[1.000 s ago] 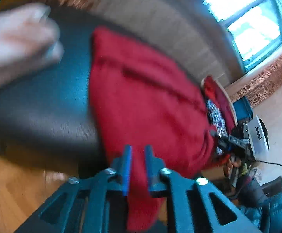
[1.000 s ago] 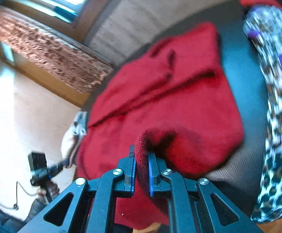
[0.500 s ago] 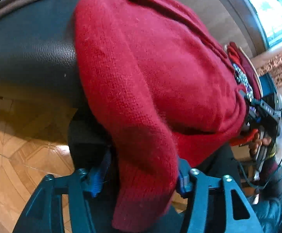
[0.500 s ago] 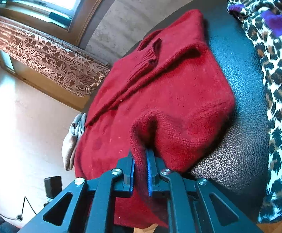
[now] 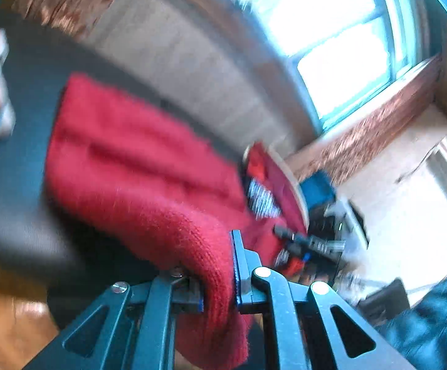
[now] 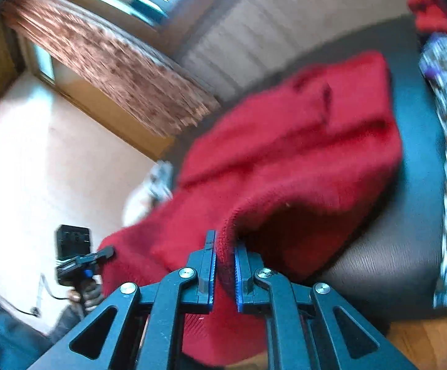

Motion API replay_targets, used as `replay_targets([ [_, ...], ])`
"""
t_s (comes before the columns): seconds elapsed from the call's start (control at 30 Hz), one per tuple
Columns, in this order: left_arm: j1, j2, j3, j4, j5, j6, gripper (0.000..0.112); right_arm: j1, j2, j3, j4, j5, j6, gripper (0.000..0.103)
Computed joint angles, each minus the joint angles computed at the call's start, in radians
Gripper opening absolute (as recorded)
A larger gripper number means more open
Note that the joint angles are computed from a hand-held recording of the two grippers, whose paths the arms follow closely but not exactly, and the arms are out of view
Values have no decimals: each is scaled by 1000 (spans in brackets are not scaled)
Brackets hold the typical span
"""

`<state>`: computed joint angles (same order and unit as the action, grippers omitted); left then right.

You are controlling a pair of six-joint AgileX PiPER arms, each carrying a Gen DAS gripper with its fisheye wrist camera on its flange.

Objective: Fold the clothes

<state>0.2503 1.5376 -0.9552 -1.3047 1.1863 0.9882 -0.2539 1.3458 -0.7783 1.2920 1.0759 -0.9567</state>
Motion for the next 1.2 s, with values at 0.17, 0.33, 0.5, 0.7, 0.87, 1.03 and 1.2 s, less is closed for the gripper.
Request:
replay_targets([
  [0.17,-83,265,-348,-19,-176,-168,11,5,216,-244,131,-59,34,10],
  [0.33,-182,539,-610,291,-301,-509,11,57,494,-521,-36,-217,272,10],
  [0.5,-173,474,-479,300,-306,-442,10,36,540,-473,-43,-220,241,7],
  [0.7,-157,315,-246,277,-311,-356,10,-37,407,-262,-18,-154,110,7],
  [0.87,-140,265,-165,205,-289,-322,21,-82,315,-185,-41,-62,91,22],
  [1.03,-124,239,-135,199,-252,-303,31,-98,255,-167,-97,18,99,54],
  [1.2,-152,208,-130,252,-263,-285,14,-12,214,-152,-207,-53,112,33],
])
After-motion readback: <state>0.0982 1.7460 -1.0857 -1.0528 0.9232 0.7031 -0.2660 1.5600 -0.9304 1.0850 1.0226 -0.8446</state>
